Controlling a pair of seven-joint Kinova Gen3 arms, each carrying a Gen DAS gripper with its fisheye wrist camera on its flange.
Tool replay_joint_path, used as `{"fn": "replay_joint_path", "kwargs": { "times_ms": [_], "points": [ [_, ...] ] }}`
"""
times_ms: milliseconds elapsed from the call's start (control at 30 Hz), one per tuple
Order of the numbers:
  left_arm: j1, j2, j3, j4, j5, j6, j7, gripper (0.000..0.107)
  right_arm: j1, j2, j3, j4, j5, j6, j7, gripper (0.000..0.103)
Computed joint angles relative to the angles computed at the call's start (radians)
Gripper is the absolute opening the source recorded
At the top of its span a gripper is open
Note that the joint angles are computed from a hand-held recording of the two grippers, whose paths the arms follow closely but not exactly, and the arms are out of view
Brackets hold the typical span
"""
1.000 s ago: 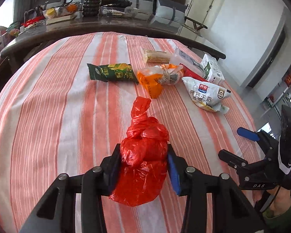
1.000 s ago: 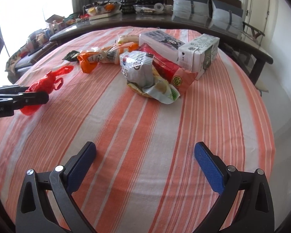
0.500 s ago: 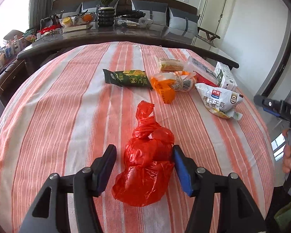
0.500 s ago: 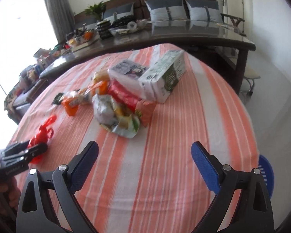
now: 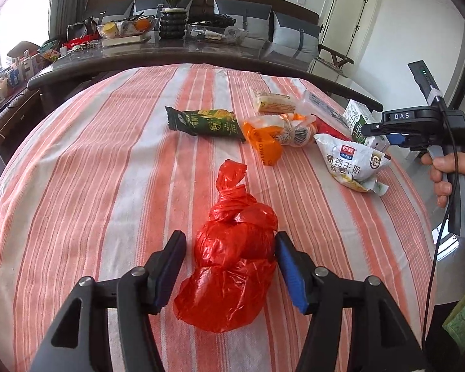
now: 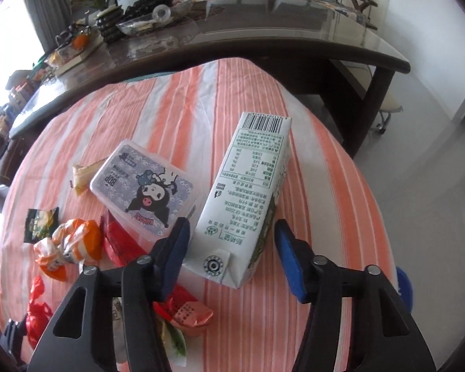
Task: Collect trash
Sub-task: 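Grasp the red plastic bag with the left tool while the right tool grasps the white-green milk carton, then carry the red bag and milk carton to the blue wastebasket and open both tools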
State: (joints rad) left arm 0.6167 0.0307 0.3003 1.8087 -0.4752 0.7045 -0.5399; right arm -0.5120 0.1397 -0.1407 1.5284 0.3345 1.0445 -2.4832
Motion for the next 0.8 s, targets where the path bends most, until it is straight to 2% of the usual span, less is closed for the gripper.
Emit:
{"fn": "replay_joint_path", "kwargs": {
  "times_ms": [33, 133, 200, 267, 333, 433, 500, 533, 600, 667, 800],
  "points": [
    [-0.001, 0.0, -0.001, 0.001, 0.002, -0.003, -0.002, 0.06, 0.007, -0.024, 0.009, 0.026, -0.024, -0.024, 0.016, 0.045],
    [0.001, -0.003, 0.001, 0.003, -0.002, -0.001, 0.002, 0.06, -0.033, -0.105, 0.047, 0.088, -0.017, -0.042, 0.005, 0.044],
    [0.0, -0.01, 0.002, 0.01, 0.001, -0.004, 0.0, 0.06, 0.01, -0.182, 0.016, 0.157, -0.05, -0.098, -0.003, 0.044],
    [-0.003, -0.015, 0.004, 0.014, 0.005, -0.003, 0.0, 0.06, 0.034, -0.275, 0.018, 0.233, -0.131, -0.163, 0.027, 0.044],
    [-0.007, -0.024, 0.007, 0.022, 0.01, -0.006, -0.001, 0.06, -0.016, -0.368, 0.069, 0.305, -0.212, -0.216, 0.042, 0.044],
    [-0.012, -0.033, 0.015, 0.03, 0.012, -0.004, 0.003, 0.06, -0.147, -0.505, 0.175, 0.443, -0.334, -0.326, 0.019, 0.044],
    [-0.015, -0.038, 0.02, 0.033, 0.013, -0.001, 0.007, 0.06, -0.221, -0.563, 0.238, 0.536, -0.416, -0.388, 0.003, 0.044],
    [-0.015, -0.041, 0.024, 0.035, 0.013, 0.002, 0.011, 0.06, -0.23, -0.579, 0.249, 0.582, -0.456, -0.424, 0.007, 0.043],
    [-0.018, -0.049, 0.028, 0.041, 0.019, 0.004, 0.01, 0.06, -0.193, -0.597, 0.229, 0.645, -0.519, -0.468, 0.026, 0.042],
    [-0.023, -0.059, 0.032, 0.048, 0.029, 0.003, 0.003, 0.06, -0.1, -0.607, 0.158, 0.656, -0.518, -0.459, 0.022, 0.044],
    [-0.033, -0.072, 0.039, 0.054, 0.071, -0.001, -0.061, 0.062, 0.072, -0.598, 0.027, 0.586, -0.442, -0.338, -0.001, 0.045]
  ]
}}
